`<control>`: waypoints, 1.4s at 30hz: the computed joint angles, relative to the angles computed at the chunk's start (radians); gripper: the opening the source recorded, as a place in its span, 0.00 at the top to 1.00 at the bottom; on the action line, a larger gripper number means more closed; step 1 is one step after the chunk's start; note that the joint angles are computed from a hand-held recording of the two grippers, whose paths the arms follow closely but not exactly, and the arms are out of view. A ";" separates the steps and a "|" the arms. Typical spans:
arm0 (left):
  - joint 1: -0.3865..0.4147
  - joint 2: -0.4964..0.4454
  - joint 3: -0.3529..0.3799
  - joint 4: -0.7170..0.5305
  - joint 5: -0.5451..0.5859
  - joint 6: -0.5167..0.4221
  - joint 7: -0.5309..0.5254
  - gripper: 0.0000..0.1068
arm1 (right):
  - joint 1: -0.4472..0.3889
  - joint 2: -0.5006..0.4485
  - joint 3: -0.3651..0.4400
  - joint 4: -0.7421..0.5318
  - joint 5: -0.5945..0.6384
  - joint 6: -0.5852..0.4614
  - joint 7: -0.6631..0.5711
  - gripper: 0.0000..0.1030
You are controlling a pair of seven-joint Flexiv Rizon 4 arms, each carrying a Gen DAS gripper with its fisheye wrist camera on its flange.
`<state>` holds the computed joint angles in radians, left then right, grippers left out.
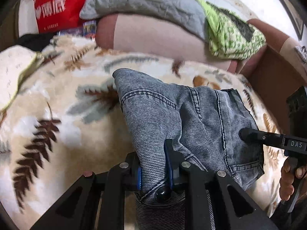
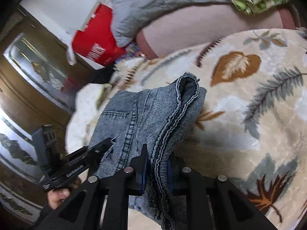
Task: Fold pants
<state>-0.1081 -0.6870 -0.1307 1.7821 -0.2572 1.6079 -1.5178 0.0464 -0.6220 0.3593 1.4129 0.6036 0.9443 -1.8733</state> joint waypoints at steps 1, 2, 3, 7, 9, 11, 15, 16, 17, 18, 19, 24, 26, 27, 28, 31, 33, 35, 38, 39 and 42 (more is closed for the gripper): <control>-0.035 -0.012 0.046 -0.017 -0.003 -0.033 -0.015 0.75 | 0.008 -0.017 -0.013 -0.010 -0.017 -0.026 0.023 0.82; -0.088 -0.025 0.118 -0.034 0.002 -0.056 -0.052 0.62 | 0.027 -0.039 -0.041 -0.021 -0.051 -0.067 0.081 0.77; -0.115 -0.032 0.156 -0.030 0.001 -0.036 -0.080 0.53 | 0.057 -0.044 -0.078 -0.008 -0.096 -0.057 0.136 0.67; -0.209 0.032 0.292 0.020 0.030 -0.049 -0.196 0.30 | 0.106 -0.008 -0.128 0.085 -0.230 0.035 0.221 0.46; -0.255 0.070 0.346 0.061 0.070 -0.012 -0.233 0.30 | 0.119 0.038 -0.129 0.148 -0.279 0.112 0.230 0.46; -0.293 0.090 0.382 0.095 0.100 0.034 -0.255 0.26 | 0.108 0.088 -0.101 0.207 -0.289 0.195 0.214 0.43; -0.358 0.077 0.428 0.109 0.110 0.007 -0.267 0.21 | 0.115 0.149 -0.069 0.322 -0.302 0.295 0.183 0.18; -0.381 0.058 0.452 0.081 0.115 -0.059 -0.267 0.20 | 0.146 0.147 -0.096 0.344 -0.348 0.299 0.215 0.17; -0.408 0.035 0.483 0.059 0.132 -0.104 -0.291 0.19 | 0.188 0.133 -0.141 0.360 -0.419 0.268 0.268 0.16; -0.407 0.027 0.484 0.059 0.134 -0.084 -0.316 0.18 | 0.202 0.108 -0.160 0.353 -0.489 0.187 0.312 0.15; -0.398 0.038 0.476 0.061 0.133 -0.096 -0.336 0.18 | 0.188 0.089 -0.146 0.348 -0.494 0.162 0.317 0.13; -0.478 0.091 0.579 0.071 0.222 -0.122 -0.451 0.18 | 0.185 0.177 -0.162 0.443 -0.532 0.282 0.373 0.11; -0.503 0.100 0.601 0.084 0.255 -0.103 -0.499 0.18 | 0.168 0.210 -0.149 0.485 -0.535 0.344 0.381 0.09; -0.488 0.106 0.580 0.088 0.263 -0.100 -0.502 0.18 | 0.149 0.215 -0.128 0.489 -0.517 0.364 0.376 0.08; -0.483 0.105 0.572 0.081 0.272 -0.111 -0.510 0.18 | 0.134 0.211 -0.109 0.483 -0.504 0.378 0.367 0.08; -0.469 0.096 0.554 0.054 0.303 -0.151 -0.530 0.18 | 0.164 0.185 -0.139 0.457 -0.542 0.392 0.421 0.08; -0.443 0.091 0.529 0.043 0.317 -0.163 -0.542 0.18 | 0.157 0.160 -0.128 0.438 -0.542 0.400 0.422 0.05; -0.417 0.083 0.502 0.033 0.324 -0.184 -0.559 0.18 | 0.217 0.131 -0.191 0.432 -0.620 0.354 0.506 0.01; -0.392 0.088 0.477 0.029 0.353 -0.196 -0.585 0.18 | 0.197 0.075 -0.165 0.384 -0.630 0.263 0.520 0.00; -0.395 0.093 0.482 0.029 0.372 -0.197 -0.597 0.18 | 0.183 0.083 -0.153 0.386 -0.615 0.265 0.526 0.00; -0.404 0.113 0.492 0.025 0.428 -0.213 -0.630 0.18 | 0.191 0.136 -0.171 0.446 -0.646 0.327 0.531 0.00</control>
